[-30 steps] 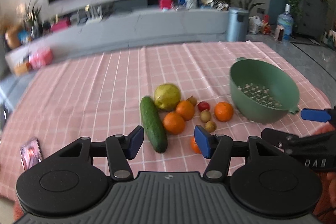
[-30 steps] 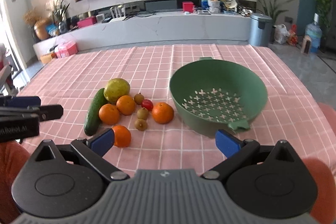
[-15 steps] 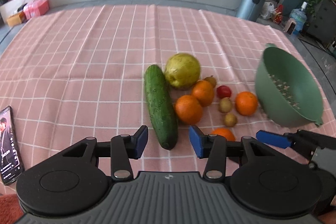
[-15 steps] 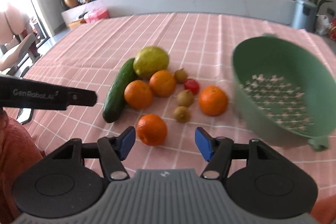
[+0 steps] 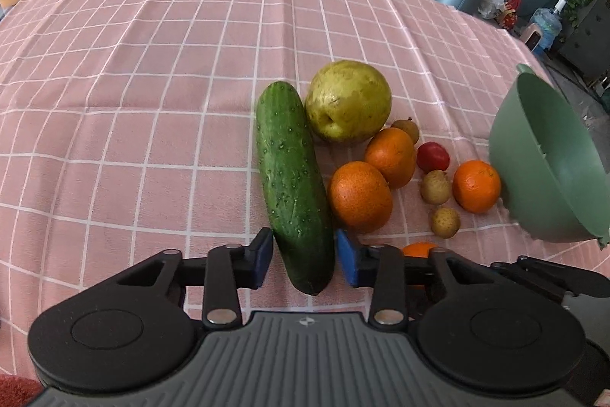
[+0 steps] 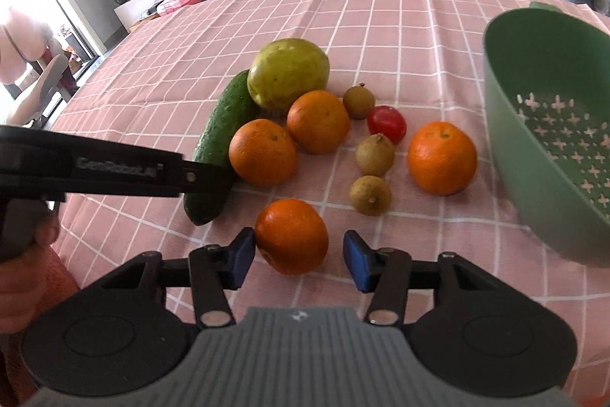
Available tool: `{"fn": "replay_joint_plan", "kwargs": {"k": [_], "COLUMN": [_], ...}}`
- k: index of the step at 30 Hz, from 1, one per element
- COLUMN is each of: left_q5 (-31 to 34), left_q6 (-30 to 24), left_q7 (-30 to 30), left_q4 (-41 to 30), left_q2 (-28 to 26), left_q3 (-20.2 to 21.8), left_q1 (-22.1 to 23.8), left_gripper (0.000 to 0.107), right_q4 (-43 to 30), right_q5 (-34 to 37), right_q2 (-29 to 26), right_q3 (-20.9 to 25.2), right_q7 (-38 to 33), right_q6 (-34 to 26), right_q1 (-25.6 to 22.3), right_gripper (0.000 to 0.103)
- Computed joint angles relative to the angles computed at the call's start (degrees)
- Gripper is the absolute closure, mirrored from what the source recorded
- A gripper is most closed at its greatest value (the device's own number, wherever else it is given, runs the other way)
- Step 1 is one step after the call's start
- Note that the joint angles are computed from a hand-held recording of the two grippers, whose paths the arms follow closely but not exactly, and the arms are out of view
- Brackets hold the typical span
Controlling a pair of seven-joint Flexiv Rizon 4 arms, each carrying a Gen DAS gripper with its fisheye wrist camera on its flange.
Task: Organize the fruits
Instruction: 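Lower the left tool onto the cucumber while the right tool approaches an orange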
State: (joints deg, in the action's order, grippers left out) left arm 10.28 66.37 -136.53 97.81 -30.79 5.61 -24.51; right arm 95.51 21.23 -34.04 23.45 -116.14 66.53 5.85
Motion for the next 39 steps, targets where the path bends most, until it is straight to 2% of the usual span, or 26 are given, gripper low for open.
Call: {"fn": "replay_joint_plan", "kwargs": {"k": [2,4,9,15,20,22,27,34,38,39], "left_q5": [-0.3,0.0,2.7,2.1,2.4,3.6,4.6,1.6,3.3,3.4], "left_q6": [0.6,0.1,-6.9,-12.7,-11.4,-10.6,-7.0,-3.9,-4.6,-4.3], "left_q7": [-0.4,-1.0,-3.5,-2.3,-3.3,-4.5,-6.3,-5.4,-6.1,-6.1], "left_q4": [0.5,0.3,-1.4,-1.0,-0.9,-1.4,-1.3,-0.9,-2.5,-2.5], "left_q2": [0.2,0.3,1.8,3.5,3.2,2.8,2.1,0.2,-0.8,-0.8], "left_q3": [-0.1,0.4,1.2,-2.5,-3.0,-2.1,-1.2,-1.4,0.5,0.5], "left_q1": [0.1,-0.3,-2.5,-1.1,-0.3,-0.7,-0.1,1.2,-0.4,-0.4], "left_gripper": [0.068,0.069,0.069,0.069,0.067,0.061,0.06,0.053,0.055,0.062], "right_q4": [-0.1,0.5,1.9,3.6,3.8,4.1,3.5,3.0,2.6,2.6], "right_q5": [0.6,0.1,-0.6,-2.5,-3.2,-3.7,-4.2,-4.5,-4.4,-4.4], "right_q2": [0.1,0.6,1.6,2.5,2.4,2.5,2.1,1.4,1.1,1.0], "right_q3": [0.6,0.0,-0.9,-2.5,-2.3,-2.5,-1.9,-1.5,-1.2,-1.2], "right_q7": [-0.7,-0.7,-0.2,1.9,2.8,3.3,3.4,3.3,3.3,3.3], "right_q6": [-0.2,0.4,1.1,2.3,2.7,3.2,3.1,2.9,3.0,3.0], "right_q1": [-0.5,0.1,0.2,0.6,0.1,0.4,0.0,-0.1,-0.2,-0.3], "right_gripper": [0.065,0.065,0.066,0.066,0.066,0.066,0.065,0.065,0.065,0.065]}}
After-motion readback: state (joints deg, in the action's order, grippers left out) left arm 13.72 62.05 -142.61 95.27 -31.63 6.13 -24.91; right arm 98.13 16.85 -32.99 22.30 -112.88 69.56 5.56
